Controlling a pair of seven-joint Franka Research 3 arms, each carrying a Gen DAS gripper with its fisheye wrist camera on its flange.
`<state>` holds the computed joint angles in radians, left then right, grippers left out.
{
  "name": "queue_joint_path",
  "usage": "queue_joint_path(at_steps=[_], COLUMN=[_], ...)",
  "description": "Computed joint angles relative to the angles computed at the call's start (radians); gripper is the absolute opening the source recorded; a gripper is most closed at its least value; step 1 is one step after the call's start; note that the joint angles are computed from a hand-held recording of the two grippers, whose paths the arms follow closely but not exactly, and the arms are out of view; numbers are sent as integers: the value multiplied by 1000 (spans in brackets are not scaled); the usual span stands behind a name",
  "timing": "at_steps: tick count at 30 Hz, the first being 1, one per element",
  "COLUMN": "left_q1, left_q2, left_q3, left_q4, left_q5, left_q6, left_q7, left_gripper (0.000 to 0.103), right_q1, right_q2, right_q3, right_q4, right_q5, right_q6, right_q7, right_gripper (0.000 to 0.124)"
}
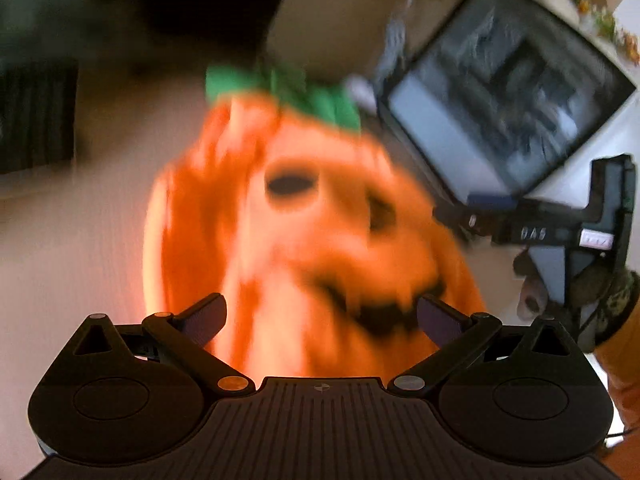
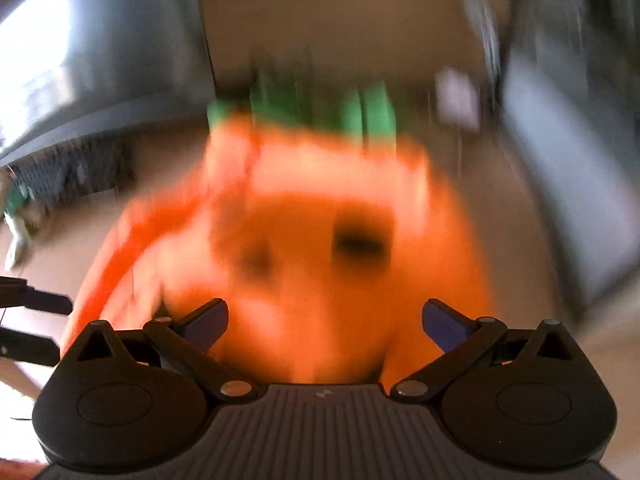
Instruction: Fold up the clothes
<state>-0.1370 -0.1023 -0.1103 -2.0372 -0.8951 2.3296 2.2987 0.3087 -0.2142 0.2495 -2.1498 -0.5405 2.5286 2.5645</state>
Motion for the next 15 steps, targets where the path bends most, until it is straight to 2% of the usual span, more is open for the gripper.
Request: queue_joint_path(at_steps=[1, 3, 4, 7, 9, 13, 14, 15], left_q1=[-9, -25, -32, -40, -41, -31, -30, -29], left_q2=[13, 65, 93, 145, 156, 140, 137, 134], left_q3=[-15, -50, -64, -86, -95, -99, -99, -98], left_q4=[15, 55, 75, 99, 89, 49, 45, 40], left_q5=[3, 98, 151, 236, 299, 317, 321, 325], left_q6=[60, 164, 204, 235, 254, 264, 265, 267], left_q7=[-13, -146, -217, -329, -409, -528, -544, -558], left_gripper=[103, 103, 103, 103, 103, 103, 103, 103], right_q1=[-26, -72, -78, -72, -66, -50, -46, -42], right_q2=[25, 90, 157, 355, 486, 633, 653, 673], right_q3=[-10, -35, -56, -114, -135, -171, -178, -184], right_q4=[25, 94, 157, 343, 476, 604, 616, 627], right_q5=[-68, -208, -205, -104, -51, 17, 34, 53], right_q6=[60, 178, 199, 244, 205, 166, 166, 166], right_q7=[-10, -16, -27, -113, -182, -286, -303, -321], right_gripper=[103, 103, 103, 103, 90, 78, 66, 43])
